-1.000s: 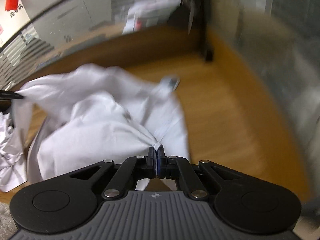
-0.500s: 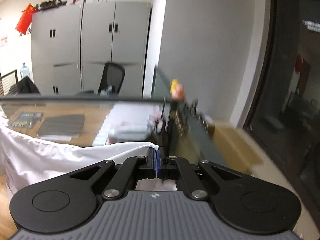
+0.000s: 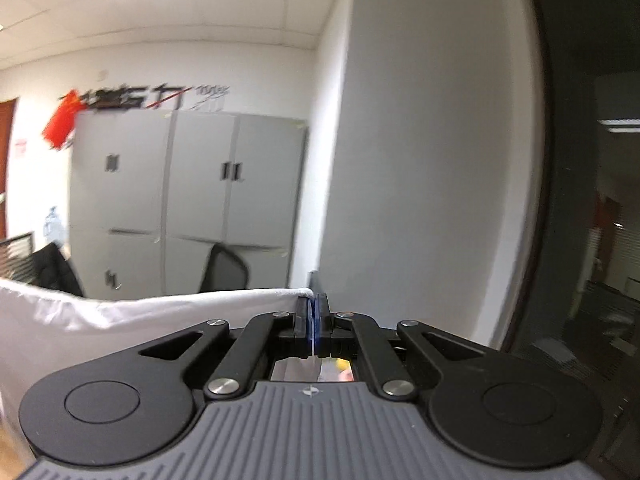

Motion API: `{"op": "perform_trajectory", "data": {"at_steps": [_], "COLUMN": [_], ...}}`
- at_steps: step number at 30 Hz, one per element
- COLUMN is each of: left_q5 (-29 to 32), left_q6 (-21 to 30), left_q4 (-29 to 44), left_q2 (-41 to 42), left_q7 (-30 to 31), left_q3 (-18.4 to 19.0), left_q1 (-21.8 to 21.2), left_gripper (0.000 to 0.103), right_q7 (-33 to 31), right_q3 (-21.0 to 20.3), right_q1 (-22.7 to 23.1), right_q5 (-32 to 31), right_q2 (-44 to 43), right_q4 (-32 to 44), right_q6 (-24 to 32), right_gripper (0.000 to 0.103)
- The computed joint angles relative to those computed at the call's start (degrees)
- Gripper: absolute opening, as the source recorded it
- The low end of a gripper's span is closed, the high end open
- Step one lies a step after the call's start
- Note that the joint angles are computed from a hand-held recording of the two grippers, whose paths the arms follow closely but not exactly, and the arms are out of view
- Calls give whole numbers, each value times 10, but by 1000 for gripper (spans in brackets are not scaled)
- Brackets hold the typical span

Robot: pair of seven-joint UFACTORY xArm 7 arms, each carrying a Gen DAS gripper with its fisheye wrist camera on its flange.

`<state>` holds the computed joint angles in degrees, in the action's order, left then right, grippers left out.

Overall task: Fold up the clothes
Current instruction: 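Raise the shirt high with both grippers to shake it out, then lower the shirt onto the desk and open both grippers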

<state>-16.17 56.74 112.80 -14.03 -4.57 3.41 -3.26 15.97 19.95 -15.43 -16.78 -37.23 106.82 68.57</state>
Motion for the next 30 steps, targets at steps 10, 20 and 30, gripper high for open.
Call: {"op": "perform_trajectory", "data": {"at_steps": [10, 20, 30], "left_q5": [106, 159, 167], "left_q6": [52, 257, 456], "left_q4": [-451, -626, -653], "left_q2": [-327, -534, -607], "left_q7": [-54, -71, -47], "left_q3": [-27, -41, -43], "left_q1": [54, 58, 41], "left_gripper": [6, 7, 7], "right_q7": [60, 198, 284], "right_q3": [-10, 81, 144], "right_q1": [115, 195, 262], "right_q5": [114, 231, 338], "right_q2": [-244, -405, -501], "right_q4": [-320, -498, -575], "right_q6": [118, 297, 418], "right_gripper": [1, 1, 1]}}
